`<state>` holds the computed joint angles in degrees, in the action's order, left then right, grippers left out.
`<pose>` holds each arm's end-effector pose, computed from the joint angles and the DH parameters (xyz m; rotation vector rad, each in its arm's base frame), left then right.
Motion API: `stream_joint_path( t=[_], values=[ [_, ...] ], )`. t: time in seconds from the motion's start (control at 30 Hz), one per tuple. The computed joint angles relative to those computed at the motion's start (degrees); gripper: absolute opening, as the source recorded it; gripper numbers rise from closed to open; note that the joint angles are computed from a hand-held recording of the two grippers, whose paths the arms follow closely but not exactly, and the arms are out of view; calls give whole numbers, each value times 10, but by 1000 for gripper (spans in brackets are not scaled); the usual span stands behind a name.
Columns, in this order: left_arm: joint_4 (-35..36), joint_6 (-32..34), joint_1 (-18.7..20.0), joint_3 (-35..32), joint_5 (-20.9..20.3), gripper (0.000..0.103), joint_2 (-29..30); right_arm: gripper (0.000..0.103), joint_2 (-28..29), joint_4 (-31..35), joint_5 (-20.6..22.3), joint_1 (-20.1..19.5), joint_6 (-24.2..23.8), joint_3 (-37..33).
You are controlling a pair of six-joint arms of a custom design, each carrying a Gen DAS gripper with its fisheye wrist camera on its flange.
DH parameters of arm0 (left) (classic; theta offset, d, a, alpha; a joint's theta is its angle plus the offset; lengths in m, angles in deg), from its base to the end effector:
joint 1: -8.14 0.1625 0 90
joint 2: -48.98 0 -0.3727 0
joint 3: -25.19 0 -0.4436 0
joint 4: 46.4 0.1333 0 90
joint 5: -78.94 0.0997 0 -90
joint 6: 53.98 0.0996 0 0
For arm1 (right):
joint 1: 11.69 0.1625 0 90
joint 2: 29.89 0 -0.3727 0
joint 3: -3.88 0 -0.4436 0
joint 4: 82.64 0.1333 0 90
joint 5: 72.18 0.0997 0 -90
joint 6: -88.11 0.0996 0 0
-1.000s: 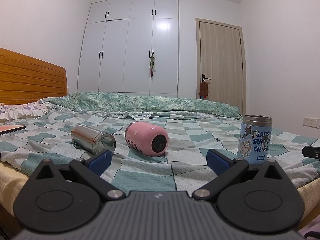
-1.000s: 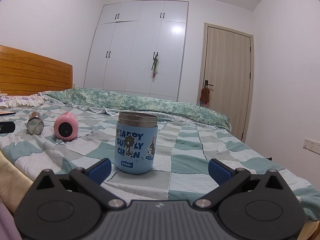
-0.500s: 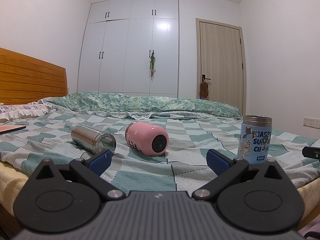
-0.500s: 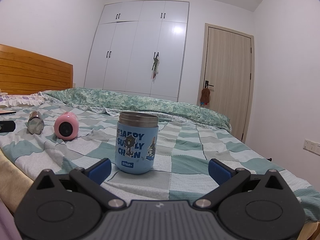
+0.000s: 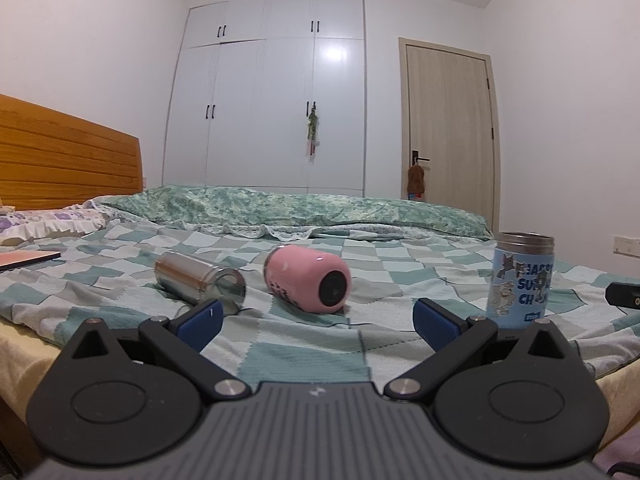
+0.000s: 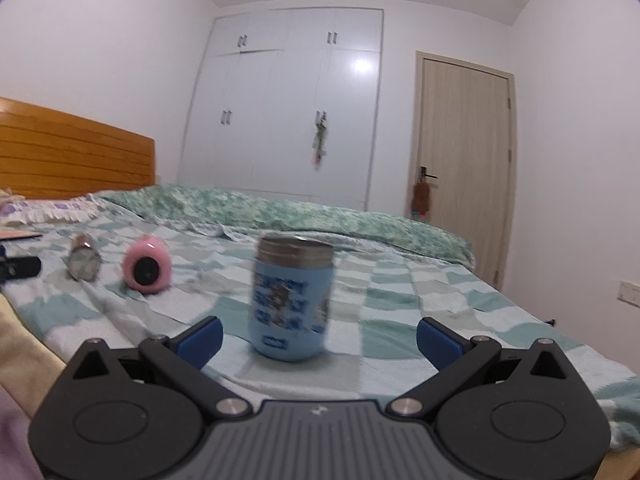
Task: Flip cup upright
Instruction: 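Move the right gripper to the lying pink tumbler and grasp its body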
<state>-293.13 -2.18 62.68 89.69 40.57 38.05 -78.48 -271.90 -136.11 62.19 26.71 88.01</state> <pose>-0.2147 -0.6658 -0.0126 0.3571 1.6443 -1.6940 -0.0331 -0.7522 0.2340 1.2155 -2.0368 1.4780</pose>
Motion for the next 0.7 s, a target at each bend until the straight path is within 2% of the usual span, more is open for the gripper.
stream_joint_path(
  t=[0.2, 0.37, 0.5, 0.7],
  values=[
    [-1, -12, 10, 47, 4, 103, -39, 103, -1, 48, 53, 13, -47, 15],
    [33, -22, 22, 66, -11, 103, -69, 103, 16, 110, 72, 36, -77, -3],
    [74, -39, 36, 72, -34, 103, -91, 103, 46, 165, 66, 62, -82, -49],
    [116, -31, 57, 49, -57, 103, -104, 103, 123, 240, 35, 102, -89, -165]
  ],
)
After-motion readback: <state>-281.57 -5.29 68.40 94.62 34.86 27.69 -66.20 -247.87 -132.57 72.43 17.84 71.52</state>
